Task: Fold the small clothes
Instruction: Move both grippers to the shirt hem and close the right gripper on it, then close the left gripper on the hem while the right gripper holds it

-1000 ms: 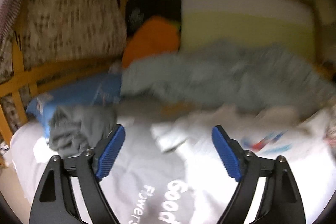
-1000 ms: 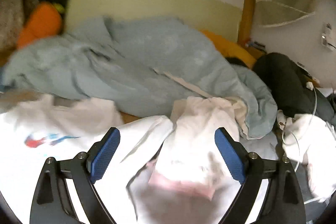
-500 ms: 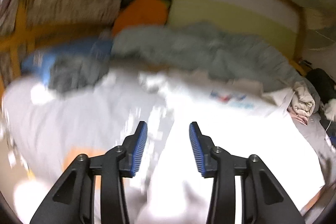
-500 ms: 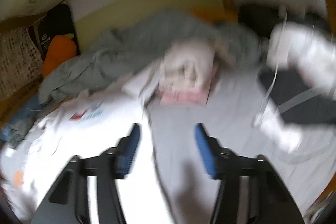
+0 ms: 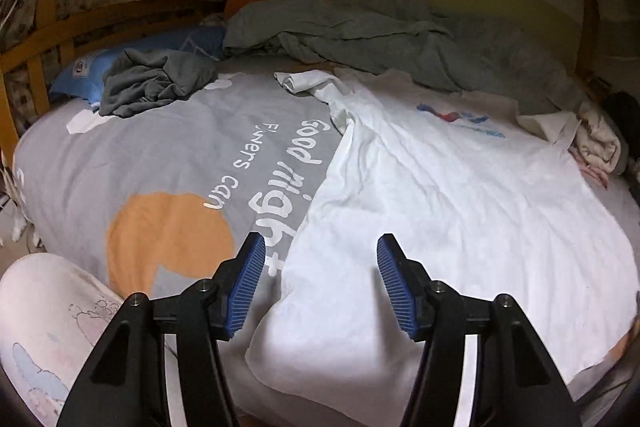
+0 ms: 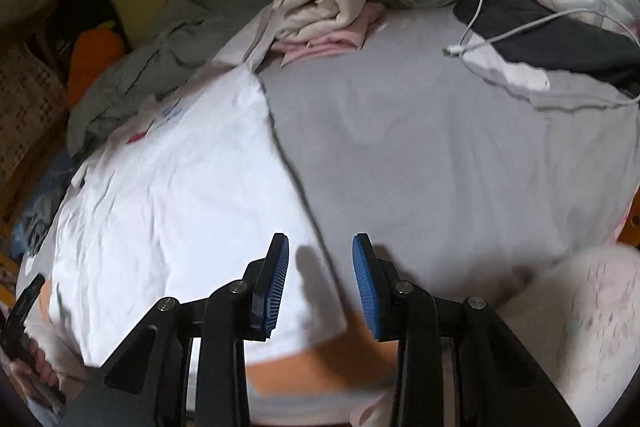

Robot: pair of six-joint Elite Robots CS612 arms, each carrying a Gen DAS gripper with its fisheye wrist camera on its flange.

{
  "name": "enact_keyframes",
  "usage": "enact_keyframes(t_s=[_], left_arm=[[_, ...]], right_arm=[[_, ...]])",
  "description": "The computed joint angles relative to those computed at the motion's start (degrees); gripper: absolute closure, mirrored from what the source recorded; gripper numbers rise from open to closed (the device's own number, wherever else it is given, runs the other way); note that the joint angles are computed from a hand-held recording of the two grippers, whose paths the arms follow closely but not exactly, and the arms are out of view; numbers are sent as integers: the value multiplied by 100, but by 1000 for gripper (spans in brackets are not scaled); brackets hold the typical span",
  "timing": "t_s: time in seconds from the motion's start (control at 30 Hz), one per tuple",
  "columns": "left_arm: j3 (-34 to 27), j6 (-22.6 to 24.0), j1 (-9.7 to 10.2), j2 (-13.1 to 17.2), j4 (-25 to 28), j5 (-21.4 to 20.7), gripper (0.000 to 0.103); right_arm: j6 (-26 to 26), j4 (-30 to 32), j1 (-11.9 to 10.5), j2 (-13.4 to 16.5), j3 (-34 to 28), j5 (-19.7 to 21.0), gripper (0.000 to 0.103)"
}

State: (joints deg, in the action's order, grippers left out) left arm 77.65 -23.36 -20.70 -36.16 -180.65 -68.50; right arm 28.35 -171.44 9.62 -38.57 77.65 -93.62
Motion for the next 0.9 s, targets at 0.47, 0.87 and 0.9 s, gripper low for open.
enact_keyframes(t_s=[0.47,0.87,0.9], left_arm=[[61,-409,26,44,-224,335,30],[649,-1623,140,-103,-91,-1743,37],[696,-1680,106,-101,-154,-1638,39]], right_arm=[[-277,-341,235,138,-144,-846,100],[158,-277,220,192,-340,-1739,100],[187,-346,220,179,-262,-1712,100]])
